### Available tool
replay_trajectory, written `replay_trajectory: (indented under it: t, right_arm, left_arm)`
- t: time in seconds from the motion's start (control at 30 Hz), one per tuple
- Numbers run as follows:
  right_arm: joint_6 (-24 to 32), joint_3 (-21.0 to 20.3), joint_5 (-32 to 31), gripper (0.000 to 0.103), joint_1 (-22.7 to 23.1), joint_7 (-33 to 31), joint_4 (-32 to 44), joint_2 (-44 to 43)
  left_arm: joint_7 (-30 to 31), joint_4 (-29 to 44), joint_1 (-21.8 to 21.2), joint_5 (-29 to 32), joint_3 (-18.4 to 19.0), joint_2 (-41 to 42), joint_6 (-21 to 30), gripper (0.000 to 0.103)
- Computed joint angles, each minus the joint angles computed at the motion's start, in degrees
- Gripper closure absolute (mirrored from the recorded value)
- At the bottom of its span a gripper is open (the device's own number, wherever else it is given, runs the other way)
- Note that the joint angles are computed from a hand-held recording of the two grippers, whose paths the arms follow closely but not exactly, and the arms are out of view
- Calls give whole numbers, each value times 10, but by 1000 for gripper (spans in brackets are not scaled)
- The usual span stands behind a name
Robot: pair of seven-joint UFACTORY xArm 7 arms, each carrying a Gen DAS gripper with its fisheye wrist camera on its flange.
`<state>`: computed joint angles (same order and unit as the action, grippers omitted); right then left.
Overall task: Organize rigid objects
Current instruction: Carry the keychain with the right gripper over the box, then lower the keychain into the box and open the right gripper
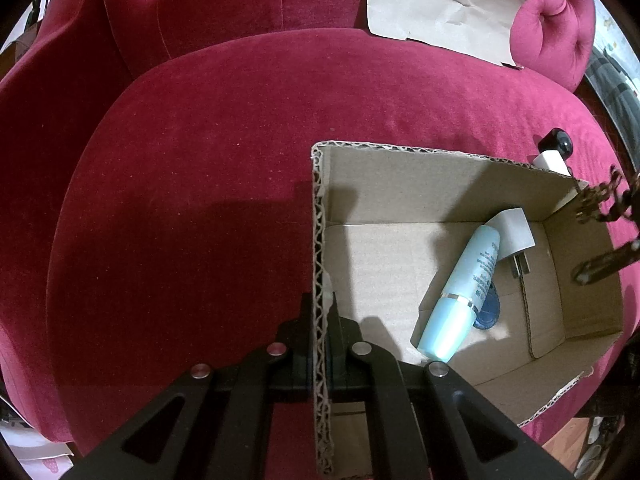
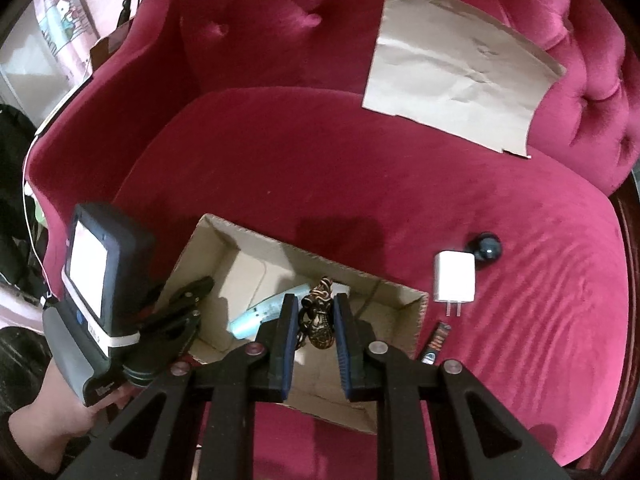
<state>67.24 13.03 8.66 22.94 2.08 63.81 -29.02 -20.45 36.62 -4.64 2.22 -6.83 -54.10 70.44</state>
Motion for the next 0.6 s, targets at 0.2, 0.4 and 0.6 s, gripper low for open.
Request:
replay_trajectory:
  t: [0.2, 0.4, 0.6]
  right_arm:
    - [-7, 12, 5, 85, 11, 11, -15, 6]
    - [-19, 17, 4, 85, 19, 28, -33, 8]
    - [-23, 14, 6, 85, 23, 40, -46, 12]
  left_arm:
    - [0, 0, -1, 1, 1, 0, 0, 99]
    - [2, 2, 0, 1, 2, 2, 0, 99]
    - [2, 3, 0, 1, 2, 3, 1, 99]
